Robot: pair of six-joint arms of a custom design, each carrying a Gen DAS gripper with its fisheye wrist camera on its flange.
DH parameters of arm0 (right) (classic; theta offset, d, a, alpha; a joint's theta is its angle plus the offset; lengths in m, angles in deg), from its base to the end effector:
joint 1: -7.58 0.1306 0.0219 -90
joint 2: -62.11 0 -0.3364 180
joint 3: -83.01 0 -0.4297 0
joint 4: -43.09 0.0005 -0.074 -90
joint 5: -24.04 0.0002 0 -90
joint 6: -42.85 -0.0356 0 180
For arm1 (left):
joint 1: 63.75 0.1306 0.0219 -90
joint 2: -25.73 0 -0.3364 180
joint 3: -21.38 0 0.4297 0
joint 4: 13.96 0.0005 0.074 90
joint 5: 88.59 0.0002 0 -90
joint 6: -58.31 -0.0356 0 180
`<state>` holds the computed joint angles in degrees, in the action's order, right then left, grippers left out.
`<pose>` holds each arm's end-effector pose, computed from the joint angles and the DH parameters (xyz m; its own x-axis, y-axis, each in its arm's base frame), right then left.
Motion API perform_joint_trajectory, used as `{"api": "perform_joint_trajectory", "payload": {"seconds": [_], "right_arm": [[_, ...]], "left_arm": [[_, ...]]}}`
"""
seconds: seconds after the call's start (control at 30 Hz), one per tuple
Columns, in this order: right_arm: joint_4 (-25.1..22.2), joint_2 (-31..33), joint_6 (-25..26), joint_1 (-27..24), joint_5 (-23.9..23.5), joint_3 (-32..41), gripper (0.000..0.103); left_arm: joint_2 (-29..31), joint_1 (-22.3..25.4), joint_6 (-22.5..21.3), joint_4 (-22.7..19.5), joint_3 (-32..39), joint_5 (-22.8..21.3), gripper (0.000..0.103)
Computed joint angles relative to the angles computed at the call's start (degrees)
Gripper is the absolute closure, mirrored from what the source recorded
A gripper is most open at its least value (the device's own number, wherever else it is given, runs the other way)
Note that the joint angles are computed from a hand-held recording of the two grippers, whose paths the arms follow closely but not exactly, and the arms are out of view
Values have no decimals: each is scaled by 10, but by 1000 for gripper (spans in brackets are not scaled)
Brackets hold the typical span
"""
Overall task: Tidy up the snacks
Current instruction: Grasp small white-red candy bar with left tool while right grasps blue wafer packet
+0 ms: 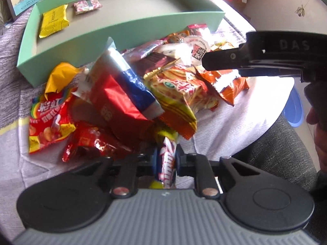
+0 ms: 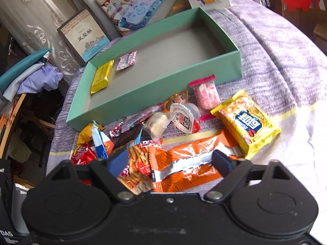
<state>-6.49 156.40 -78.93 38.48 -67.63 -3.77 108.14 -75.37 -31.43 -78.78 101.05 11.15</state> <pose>0.4682 0.2809 0.3732 -0.8427 0.1091 -0.5271 -0.1004 0.9302 0.3531 0.4376 -0.0967 0.3426 -0.9065 0.1818 -0.3810 0.2577 0.9532 -0.1581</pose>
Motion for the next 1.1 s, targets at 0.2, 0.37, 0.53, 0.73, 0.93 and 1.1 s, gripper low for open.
{"api": "perform_joint_trajectory", "payload": {"seconds": [0.2,0.37,0.53,0.73,0.93,1.1], "right_arm": [[2,24,44,11,-3,39,47],[-8,77,63,24,-29,103,57],[-52,145,43,33,-83,183,58],[-100,207,6,39,-109,256,54],[-146,260,-13,51,-91,332,32],[-195,318,-24,61,-55,413,32]], "left_arm": [[-37,30,15,14,-14,3,87],[-59,69,31,25,-23,15,87],[-68,102,44,35,-36,33,87],[-74,133,66,59,-45,57,87],[-70,158,76,75,-45,69,87],[-67,172,83,84,-48,70,87]]}}
